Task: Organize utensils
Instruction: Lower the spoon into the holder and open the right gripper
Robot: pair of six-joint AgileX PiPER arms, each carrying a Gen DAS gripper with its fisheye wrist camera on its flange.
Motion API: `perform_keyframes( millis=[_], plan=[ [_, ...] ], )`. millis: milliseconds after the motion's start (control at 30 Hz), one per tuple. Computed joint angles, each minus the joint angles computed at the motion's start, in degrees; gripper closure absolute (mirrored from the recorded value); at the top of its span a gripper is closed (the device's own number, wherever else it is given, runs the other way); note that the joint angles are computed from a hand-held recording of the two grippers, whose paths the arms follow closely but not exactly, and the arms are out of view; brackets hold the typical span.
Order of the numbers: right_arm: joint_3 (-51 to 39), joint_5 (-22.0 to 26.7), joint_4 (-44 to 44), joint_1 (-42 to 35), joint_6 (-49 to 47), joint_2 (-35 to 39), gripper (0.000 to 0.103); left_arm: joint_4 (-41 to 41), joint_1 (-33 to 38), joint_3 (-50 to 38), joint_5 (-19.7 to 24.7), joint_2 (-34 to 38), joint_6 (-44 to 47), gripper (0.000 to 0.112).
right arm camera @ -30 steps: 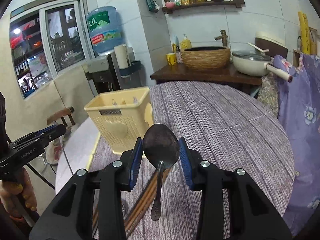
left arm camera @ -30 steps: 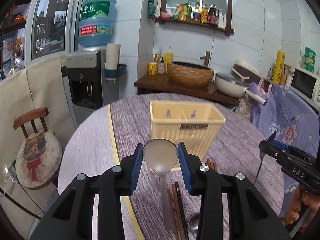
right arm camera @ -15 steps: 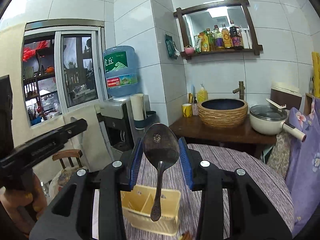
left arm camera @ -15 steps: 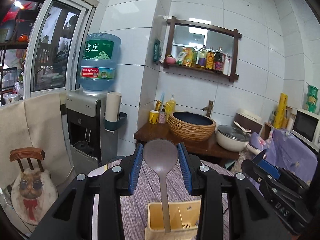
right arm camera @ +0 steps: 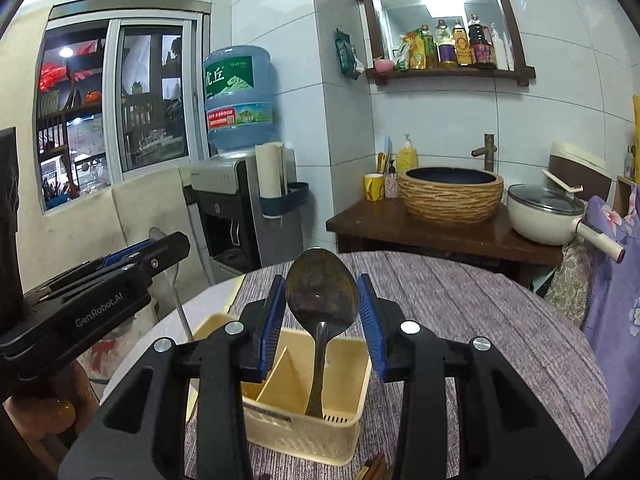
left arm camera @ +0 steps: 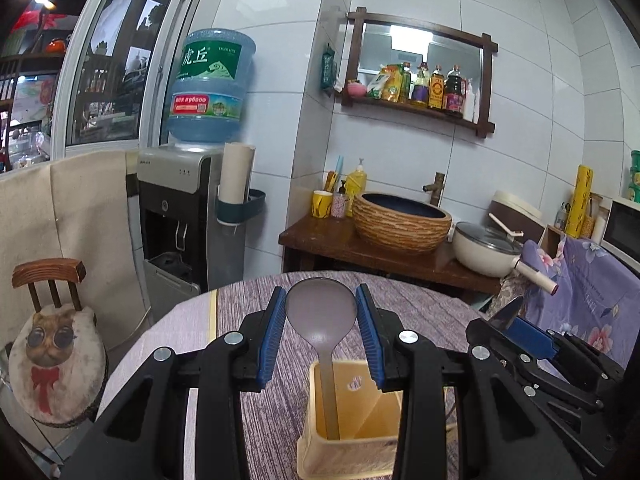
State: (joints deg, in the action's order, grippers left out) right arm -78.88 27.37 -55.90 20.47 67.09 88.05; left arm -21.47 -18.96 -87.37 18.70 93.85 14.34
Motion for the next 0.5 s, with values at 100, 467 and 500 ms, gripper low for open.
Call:
perform_keyframes(
  millis=[100,467,500],
  plan=[
    [1.7,-0.3,-1.3,0.4,1.4,0.3,0.066,-0.4,0.1,1.8,-0.6,-0.1,0.9,0.076],
    [5.8,-0.8,-4.7,0.7,5.6,0.8,0.066,-2.0,-0.4,5.3,-2.0,0.0,3.7,0.076],
    [6.4,-0.9,-6.1,0.8,6.8,0.5,0.066,-1.9,-0.4,5.8,-2.4,-0.1,3.6,0.076]
  ],
)
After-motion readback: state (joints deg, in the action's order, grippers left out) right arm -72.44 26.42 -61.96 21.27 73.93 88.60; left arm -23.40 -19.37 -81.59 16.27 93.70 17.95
